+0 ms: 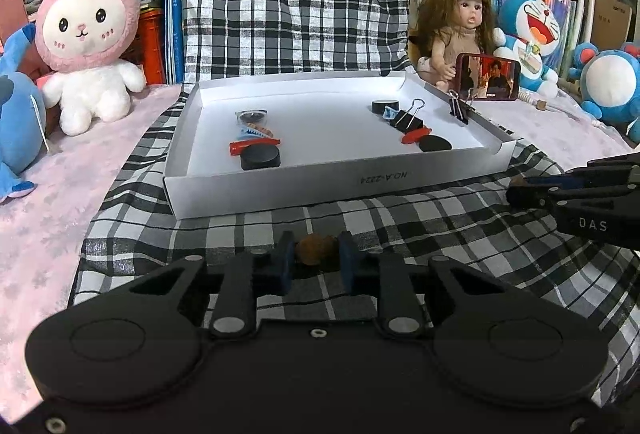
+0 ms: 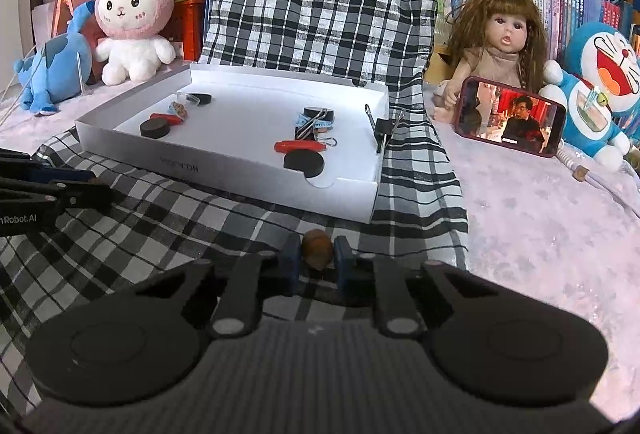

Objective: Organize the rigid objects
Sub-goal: 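Grasp a brown nut with the left gripper while the right gripper grasps another brown nut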

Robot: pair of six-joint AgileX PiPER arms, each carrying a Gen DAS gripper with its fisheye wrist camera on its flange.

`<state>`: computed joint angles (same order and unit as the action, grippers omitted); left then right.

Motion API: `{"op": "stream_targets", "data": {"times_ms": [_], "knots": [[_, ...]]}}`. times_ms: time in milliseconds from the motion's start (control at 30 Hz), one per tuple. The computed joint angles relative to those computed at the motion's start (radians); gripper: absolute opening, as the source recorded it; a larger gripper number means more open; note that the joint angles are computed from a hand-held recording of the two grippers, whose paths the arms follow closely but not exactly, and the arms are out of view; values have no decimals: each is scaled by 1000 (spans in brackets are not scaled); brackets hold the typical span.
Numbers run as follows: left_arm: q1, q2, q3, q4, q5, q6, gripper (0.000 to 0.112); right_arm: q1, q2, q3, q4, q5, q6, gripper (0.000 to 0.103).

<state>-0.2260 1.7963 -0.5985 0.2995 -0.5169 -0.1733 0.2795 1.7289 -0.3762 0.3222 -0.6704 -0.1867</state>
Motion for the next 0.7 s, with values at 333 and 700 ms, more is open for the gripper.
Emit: {"op": "stream_targets", "data": {"times_ms": [333,700], "knots": [[2,-43,-15,46,20,-51,22,7,-60,-2,-8,29,4,22],[10,-55,-134,121,122,-167,22,10,-106,-67,11,88,-13,22]]}}
